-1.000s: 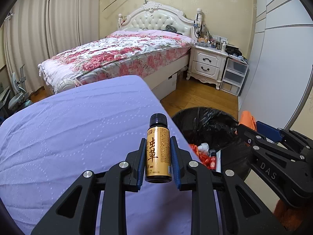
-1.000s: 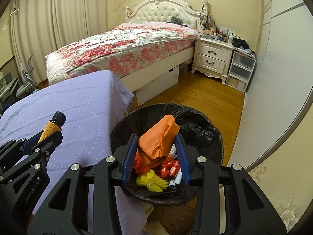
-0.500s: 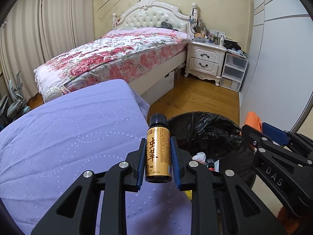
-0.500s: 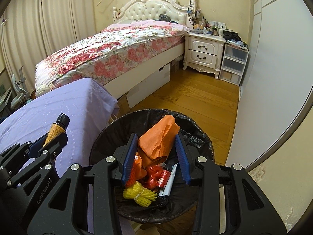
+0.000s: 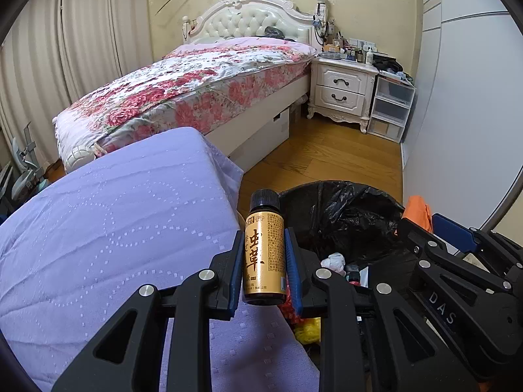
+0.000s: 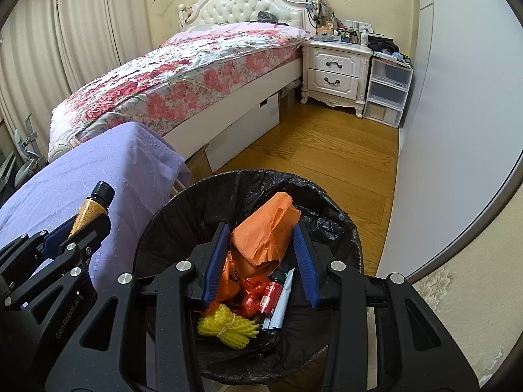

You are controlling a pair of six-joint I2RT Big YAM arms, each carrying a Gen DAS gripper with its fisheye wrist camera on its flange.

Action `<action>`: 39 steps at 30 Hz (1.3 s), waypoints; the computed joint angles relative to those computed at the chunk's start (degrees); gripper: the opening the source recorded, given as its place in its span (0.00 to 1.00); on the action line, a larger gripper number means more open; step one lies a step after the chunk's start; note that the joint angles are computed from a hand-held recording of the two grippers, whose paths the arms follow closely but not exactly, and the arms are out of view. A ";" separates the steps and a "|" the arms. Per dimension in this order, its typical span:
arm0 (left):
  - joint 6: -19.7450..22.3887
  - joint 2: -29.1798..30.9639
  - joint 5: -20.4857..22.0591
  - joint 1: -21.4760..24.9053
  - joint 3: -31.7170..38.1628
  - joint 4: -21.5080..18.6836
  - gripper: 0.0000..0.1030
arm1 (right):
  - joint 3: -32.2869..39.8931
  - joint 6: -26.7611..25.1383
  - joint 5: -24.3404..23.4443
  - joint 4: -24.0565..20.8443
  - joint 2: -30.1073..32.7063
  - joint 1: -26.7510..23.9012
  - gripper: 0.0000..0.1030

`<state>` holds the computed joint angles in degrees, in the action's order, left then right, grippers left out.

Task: Collect trash
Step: 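Open both tools to drop the cloth and bottle into the bin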

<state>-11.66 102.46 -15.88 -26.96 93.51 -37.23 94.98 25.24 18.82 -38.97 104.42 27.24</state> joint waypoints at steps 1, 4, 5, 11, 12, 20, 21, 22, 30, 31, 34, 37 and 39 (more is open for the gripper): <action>0.09 0.09 -0.07 -0.05 0.16 -0.19 0.25 | -0.16 0.01 0.25 0.24 -0.02 -0.02 0.39; 0.03 -0.16 -0.65 -0.24 -0.18 0.11 0.42 | -0.19 0.01 0.49 0.14 0.02 -0.11 0.40; -0.01 -0.30 -0.86 -0.29 -0.36 0.30 0.48 | -0.30 0.10 0.57 0.21 -0.02 -0.13 0.44; 0.37 -0.81 -1.66 -0.41 -0.95 0.94 0.64 | -1.07 0.07 2.04 0.88 -0.71 0.12 0.55; 0.31 -0.81 -1.77 -0.42 -0.87 0.97 0.67 | -1.06 0.09 2.28 0.80 -0.78 0.16 0.55; -1.14 -2.84 -2.32 0.29 -2.77 2.11 0.74 | -2.16 0.55 4.85 1.17 -2.18 0.54 0.66; -1.16 -3.27 -2.49 0.30 -3.20 2.61 0.75 | -2.46 0.59 5.23 1.31 -2.51 0.68 0.68; -1.05 -3.83 -2.53 0.35 -3.78 3.10 0.75 | -2.69 0.59 5.66 1.40 -2.77 0.85 0.69; -0.12 -8.52 -4.38 0.53 -9.11 5.95 0.80 | -4.65 -0.66 8.52 1.99 -5.46 3.19 0.77; 0.06 -9.17 -4.47 0.54 -9.84 6.32 0.80 | -4.88 -0.78 8.87 2.15 -5.78 3.47 0.78; 0.52 -11.16 -4.44 0.65 -11.86 7.17 0.81 | -5.89 -1.31 10.01 2.93 -7.06 4.52 0.80; 0.32 -12.98 -4.64 0.82 -13.47 7.32 0.81 | -6.62 -1.69 11.32 3.38 -8.23 5.62 0.81; 0.24 -14.21 -4.87 0.77 -14.61 7.70 0.82 | -7.28 -1.94 11.92 3.88 -9.12 6.30 0.82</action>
